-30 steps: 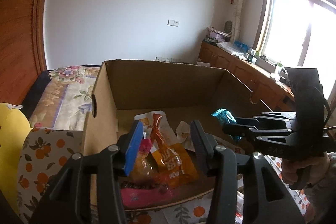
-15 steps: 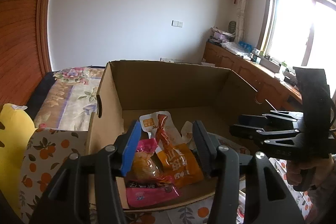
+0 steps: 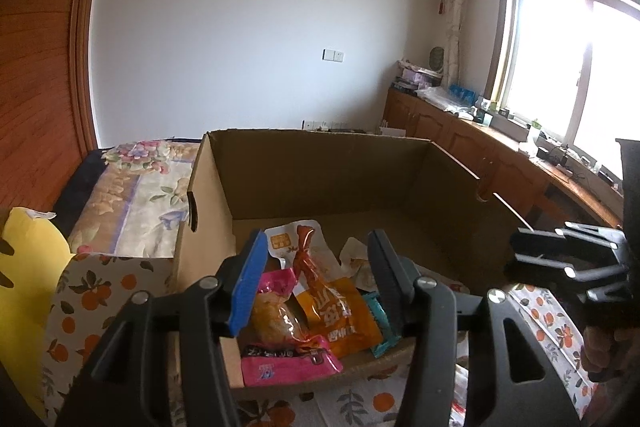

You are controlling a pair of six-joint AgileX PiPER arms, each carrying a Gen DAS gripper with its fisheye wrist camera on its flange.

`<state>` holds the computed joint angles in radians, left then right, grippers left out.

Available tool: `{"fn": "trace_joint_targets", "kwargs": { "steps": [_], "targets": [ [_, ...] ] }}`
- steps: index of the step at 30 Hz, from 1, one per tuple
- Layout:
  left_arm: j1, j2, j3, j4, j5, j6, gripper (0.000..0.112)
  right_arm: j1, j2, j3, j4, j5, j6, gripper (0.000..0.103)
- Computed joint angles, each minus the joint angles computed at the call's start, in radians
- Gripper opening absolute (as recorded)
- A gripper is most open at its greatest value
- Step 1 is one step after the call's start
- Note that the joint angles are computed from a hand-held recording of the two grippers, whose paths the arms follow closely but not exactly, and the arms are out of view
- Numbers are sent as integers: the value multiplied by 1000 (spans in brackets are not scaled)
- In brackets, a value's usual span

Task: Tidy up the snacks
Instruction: 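Release the sausage packet into the box with the left tool while the right tool releases the teal bar, then withdraw both open tools from the box back to the remaining snacks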

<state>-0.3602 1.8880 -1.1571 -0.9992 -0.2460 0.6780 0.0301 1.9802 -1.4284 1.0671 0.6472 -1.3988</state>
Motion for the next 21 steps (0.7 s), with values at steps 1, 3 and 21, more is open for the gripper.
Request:
{"fn": "trace_joint_targets", "kwargs": {
  "steps": [1, 3, 21],
  "targets": [
    [-5, -7, 10, 2, -8, -6, 53, -7, -18, 29, 8, 2, -20, 49],
    [-13, -17, 30, 8, -18, -16, 53, -19, -53, 87, 29, 0, -62, 51],
    [-171, -247, 338, -224, -153, 189, 53, -67, -245, 413, 97, 17, -213, 55]
  ]
}}
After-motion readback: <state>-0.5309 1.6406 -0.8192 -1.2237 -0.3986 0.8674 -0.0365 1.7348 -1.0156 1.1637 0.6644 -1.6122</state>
